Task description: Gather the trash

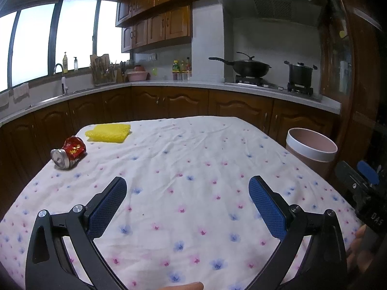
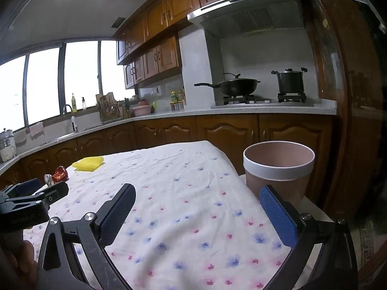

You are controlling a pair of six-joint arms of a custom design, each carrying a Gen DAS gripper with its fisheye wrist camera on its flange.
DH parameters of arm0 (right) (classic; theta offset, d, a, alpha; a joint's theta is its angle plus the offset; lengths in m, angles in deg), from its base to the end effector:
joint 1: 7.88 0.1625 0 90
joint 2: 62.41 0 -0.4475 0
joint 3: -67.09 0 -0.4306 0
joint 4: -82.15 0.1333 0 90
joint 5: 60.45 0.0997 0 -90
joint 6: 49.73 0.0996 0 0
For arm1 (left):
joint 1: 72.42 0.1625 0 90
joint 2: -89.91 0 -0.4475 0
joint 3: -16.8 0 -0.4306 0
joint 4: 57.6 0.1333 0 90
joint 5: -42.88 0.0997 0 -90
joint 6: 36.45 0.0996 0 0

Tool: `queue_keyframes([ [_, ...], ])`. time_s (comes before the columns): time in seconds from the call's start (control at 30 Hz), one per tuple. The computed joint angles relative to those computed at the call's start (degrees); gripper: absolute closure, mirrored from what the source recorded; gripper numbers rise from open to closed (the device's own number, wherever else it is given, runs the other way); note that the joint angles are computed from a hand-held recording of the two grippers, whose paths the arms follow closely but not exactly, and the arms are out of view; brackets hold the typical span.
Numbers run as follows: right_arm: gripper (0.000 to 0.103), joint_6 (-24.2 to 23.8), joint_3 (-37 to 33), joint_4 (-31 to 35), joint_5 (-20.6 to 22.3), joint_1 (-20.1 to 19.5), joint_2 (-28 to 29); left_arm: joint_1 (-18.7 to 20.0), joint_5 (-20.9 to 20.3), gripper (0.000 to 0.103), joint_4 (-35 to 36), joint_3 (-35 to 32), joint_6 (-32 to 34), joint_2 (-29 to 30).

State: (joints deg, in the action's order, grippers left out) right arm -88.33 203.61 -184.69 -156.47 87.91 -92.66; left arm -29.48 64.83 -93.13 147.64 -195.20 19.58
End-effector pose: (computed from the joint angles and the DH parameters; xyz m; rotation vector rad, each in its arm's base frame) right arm 0.1618 -0.3781 0.0357 0.7806 -2.1372 1.5097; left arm -0.1056 -0.4065 0.1030 0.3699 1.9258 -1.3906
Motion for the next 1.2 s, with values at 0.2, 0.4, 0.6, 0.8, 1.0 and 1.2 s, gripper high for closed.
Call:
queue_keyframes([
  [0.2,0.0,0.12,0.04,0.37,0.38,-0.1,-0.03,-0.19,-0.22,0.0,-0.49,0.13,0.56,0.1],
  [0.4,0.0,0.45,0.1,0.92,0.34,0.02,-0.28,-0.24,-0.36,0.0,0.3,-0.03,-0.12,0.19],
  [0.6,0.0,0.68,0.14,1.33,0.5,0.07,-0.43,-0.12,-0.35,0.0,0.36,0.01,0.03,-0.07],
  [0.8,0.0,1.02,0.23,1.45,0.93,-0.05,-0.45,-0.28,-0.54,0.0,-0.08,0.2,0.55,-0.17],
  [1.0,0.0,1.11,0.2,1.65,0.85,0.07,-0.44,-0.27,-0.51,0.0,1.14,-0.1,-0.56,0.02],
  [1.2,0.0,1.17,0.09,1.89,0.93,0.05,-0.47,-0.12,-0.29,0.0,1.44,-0.27,-0.6,-0.04],
])
